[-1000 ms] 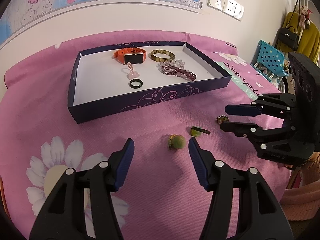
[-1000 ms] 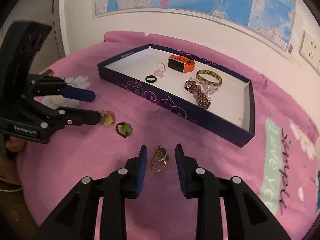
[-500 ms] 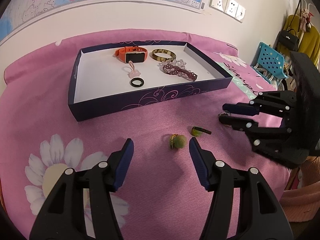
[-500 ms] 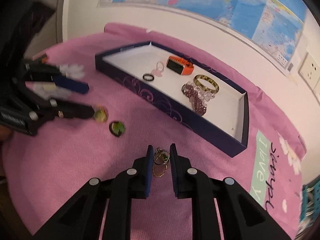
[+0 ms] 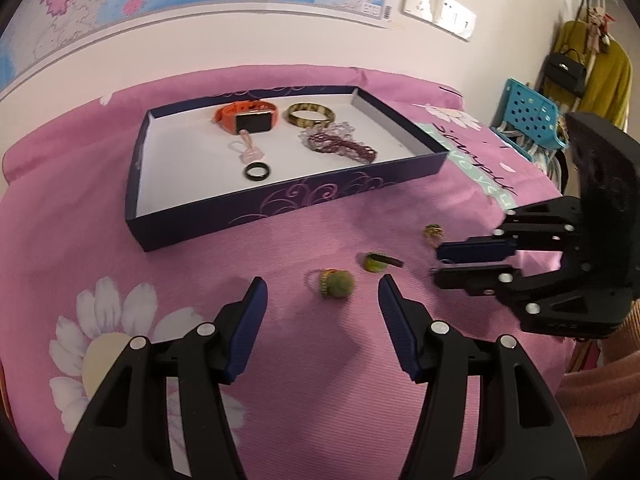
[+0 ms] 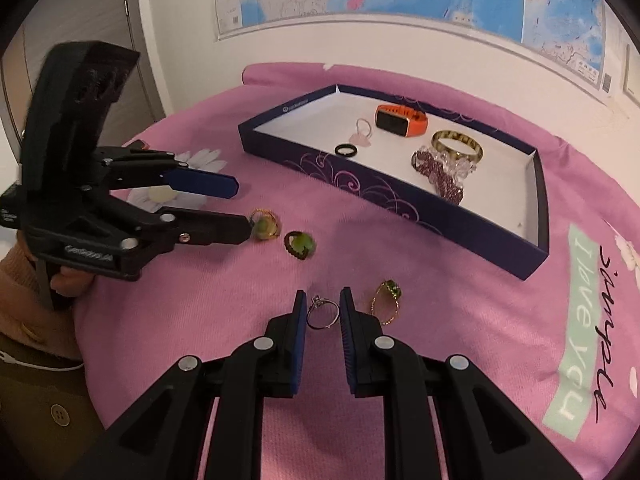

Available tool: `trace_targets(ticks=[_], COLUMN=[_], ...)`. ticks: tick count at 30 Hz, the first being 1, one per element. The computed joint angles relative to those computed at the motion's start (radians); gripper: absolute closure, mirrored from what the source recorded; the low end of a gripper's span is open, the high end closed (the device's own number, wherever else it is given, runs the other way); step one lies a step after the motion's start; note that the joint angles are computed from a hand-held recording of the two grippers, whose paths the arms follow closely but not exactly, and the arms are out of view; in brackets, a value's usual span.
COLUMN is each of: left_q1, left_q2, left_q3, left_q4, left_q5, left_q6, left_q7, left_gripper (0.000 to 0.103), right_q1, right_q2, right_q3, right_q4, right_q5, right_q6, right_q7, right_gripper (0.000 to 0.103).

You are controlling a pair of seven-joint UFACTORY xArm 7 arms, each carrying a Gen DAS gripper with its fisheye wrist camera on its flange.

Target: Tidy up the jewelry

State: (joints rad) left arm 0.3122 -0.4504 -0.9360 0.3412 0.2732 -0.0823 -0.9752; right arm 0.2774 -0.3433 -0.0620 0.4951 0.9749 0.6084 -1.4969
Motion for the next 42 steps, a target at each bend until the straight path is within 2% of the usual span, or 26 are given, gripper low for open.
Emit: trace_targets(ticks=[3,7,9,11,15,18,25,29,30,38,42], left_q1=[-0.01,0.001,0.012,0.031,0.034,0.054,0.071,0.079,0.067,0.017,-0.024], left_q2=[0.018,0.068,0.067,0.054,0.045,0.031,0.091,0.103,0.11,0.09,0.066], left_q3=[0.003,-0.011,-0.03,-0.053,-0.046,-0.065,-0.039,-0.036,-0.02,0.023,0.065], left_q4=[0.007,0.025,0.031,0.033,0.032,0.047,0.066,0.075,0.072,0.054,0.041], left_q5=[0.004,-0.011,-0.028,-0.042,-0.047,-0.02,0.07,0.101,0.105,0.097,0.084], left_q6=[-0.024,-0.054,-0.05,-0.043,-0.017,0.038,0.049,0.056,0.047,0.038,0.037], left_q7=[0.019,0.07,0.088,0.09,0.083,0.064,0.016,-0.006,-0.007,-0.021,-0.018], left_gripper=[0.048,0.062,0.061,0.061,0.061,0.058,0.063,0.082,0.086,0.086,0.086], right_q1=[-0.002,-0.003,-0.002,-0.002,-0.007,-0.012,-0.003,0.008,0.009,0.006,-0.007], right_q2=[0.007,0.011,0.008,0.007,0.004,0.004,-0.007,-0.01,-0.01,-0.01,-0.01], right_q3=[0.003,0.008,0.006,-0.004,-0.003,-0.002,0.007,0.002,0.001,-0.018,-0.028], right_q4=[0.002,0.0,-0.004,-0.002,-0.002,-0.003,-0.019,-0.023,-0.023,-0.011,0.005], right_q5=[-0.002,-0.015,-0.011,-0.001,0.0,-0.013,-0.029,-0.03,-0.03,-0.02,-0.002], right_q6=[-0.004,-0.015,-0.023,-0.012,-0.006,0.0,-0.032,-0.046,-0.048,-0.024,0.012], right_q7=[0.008,0.023,0.021,0.019,0.023,0.031,0.044,0.051,0.054,0.069,0.069], right_gripper=[0.088,0.082,0.075,0.074,0.073,0.072,0.073,0.087,0.087,0.087,0.087])
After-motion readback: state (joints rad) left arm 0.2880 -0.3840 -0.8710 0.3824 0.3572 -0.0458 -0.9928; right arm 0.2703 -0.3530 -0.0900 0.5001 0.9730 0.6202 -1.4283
